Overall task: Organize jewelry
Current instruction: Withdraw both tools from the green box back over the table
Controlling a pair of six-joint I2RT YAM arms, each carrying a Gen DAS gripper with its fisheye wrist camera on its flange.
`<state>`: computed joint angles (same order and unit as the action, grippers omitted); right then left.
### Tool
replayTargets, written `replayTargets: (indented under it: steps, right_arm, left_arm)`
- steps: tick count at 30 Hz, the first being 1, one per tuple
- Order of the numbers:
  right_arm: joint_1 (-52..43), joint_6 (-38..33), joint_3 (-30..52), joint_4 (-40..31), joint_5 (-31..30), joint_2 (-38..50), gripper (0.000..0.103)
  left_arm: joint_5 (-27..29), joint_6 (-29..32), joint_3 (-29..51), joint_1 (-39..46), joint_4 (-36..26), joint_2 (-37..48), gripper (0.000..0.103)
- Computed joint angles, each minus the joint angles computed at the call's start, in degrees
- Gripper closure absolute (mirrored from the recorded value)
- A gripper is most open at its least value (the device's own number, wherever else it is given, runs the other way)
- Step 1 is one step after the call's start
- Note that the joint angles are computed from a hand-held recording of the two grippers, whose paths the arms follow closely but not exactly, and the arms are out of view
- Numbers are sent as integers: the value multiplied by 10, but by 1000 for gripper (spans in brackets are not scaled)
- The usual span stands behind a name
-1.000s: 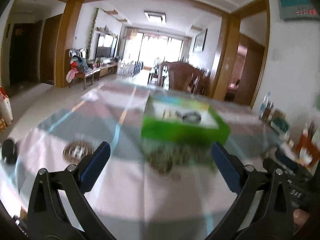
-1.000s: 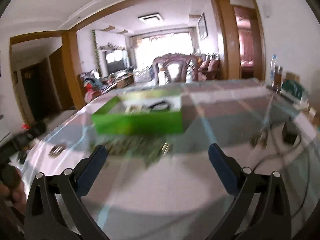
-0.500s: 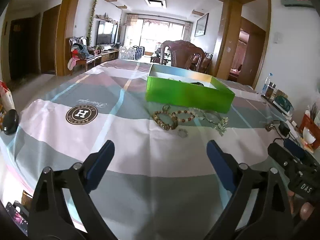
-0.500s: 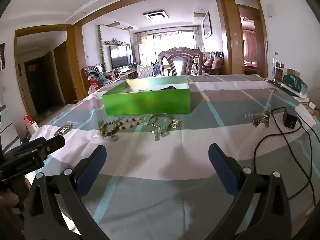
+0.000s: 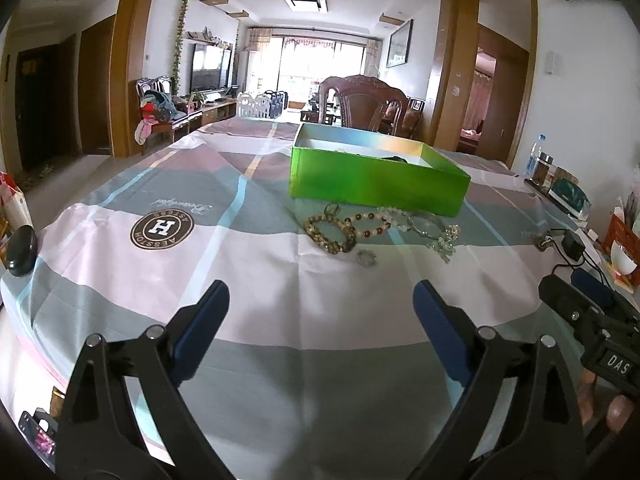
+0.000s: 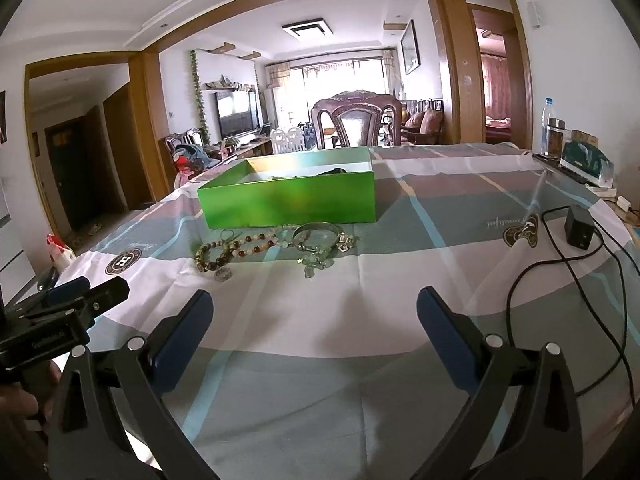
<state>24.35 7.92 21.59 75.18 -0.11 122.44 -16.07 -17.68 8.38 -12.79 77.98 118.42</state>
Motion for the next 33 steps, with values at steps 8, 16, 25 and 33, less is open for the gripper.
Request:
replayTargets:
  steps: [8,16,25,33]
  right_arm:
    - [0,2,4,-10,-2,-1,3]
    - [2,1,26,-41,-4,5,3]
    - [0,-14,114,-215,-1,-27,3]
    - [-13,-16,189,-303,-33,-9,4]
  left_arm:
    - [-1,1,3,-3,-3,3,11]
    - [8,5,17,1,-27,0,11]
    - [46,60,75,28,-159,-71,11]
    - [146,166,261,95,-394,-87,22]
